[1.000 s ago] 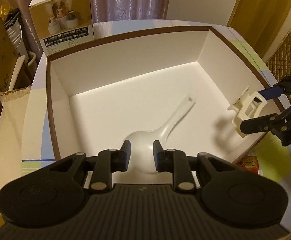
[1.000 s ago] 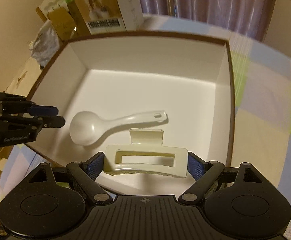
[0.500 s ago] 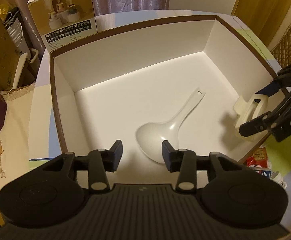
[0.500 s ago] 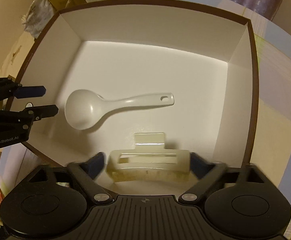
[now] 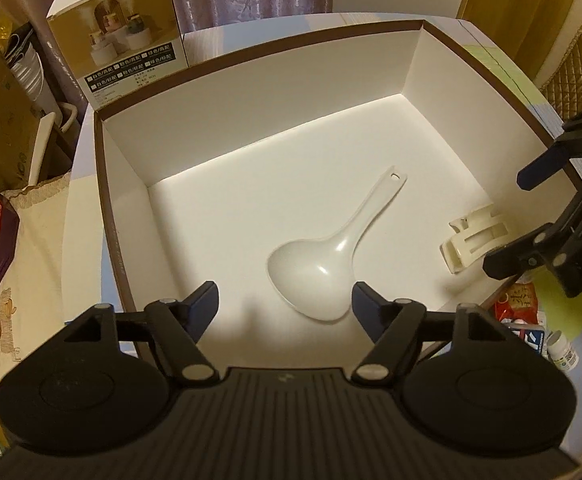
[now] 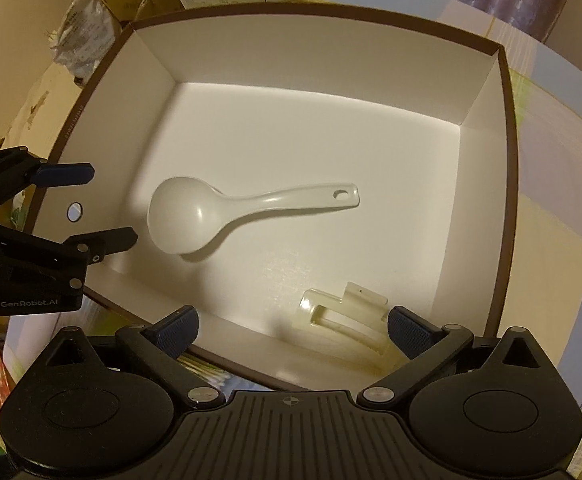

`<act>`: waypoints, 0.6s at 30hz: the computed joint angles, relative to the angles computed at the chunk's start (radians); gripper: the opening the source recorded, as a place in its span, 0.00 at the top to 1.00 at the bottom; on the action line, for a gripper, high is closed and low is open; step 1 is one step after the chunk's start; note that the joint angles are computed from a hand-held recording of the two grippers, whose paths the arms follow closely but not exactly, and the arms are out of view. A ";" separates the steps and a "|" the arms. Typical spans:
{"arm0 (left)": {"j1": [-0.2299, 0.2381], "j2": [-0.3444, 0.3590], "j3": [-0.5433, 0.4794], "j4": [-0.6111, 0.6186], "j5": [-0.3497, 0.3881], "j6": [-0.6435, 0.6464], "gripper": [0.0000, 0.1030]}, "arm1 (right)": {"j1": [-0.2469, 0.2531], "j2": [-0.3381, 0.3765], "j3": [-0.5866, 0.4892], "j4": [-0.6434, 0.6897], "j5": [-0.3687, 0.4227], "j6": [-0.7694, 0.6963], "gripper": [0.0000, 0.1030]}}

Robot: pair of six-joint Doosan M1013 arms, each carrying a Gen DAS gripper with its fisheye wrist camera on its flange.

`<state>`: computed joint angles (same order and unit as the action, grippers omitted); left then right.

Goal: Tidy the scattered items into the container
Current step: 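Open both grippers to drop the ladle and clip into the box, then withdraw both tools from the box back toward the remaining items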

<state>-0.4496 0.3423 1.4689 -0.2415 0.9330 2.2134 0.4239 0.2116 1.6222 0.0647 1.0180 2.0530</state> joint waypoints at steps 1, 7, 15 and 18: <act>-0.001 -0.002 0.002 0.002 -0.005 -0.001 0.28 | 0.001 -0.004 0.002 -0.004 -0.003 0.005 0.00; -0.004 -0.018 0.010 0.003 -0.019 -0.002 0.27 | 0.013 -0.029 0.017 -0.035 -0.027 0.042 0.00; -0.007 -0.051 0.030 0.007 -0.041 -0.010 0.22 | 0.044 -0.080 0.051 -0.092 -0.086 0.113 0.00; -0.008 -0.067 0.042 0.008 -0.053 -0.009 0.21 | 0.057 -0.096 0.057 -0.126 -0.093 0.146 0.00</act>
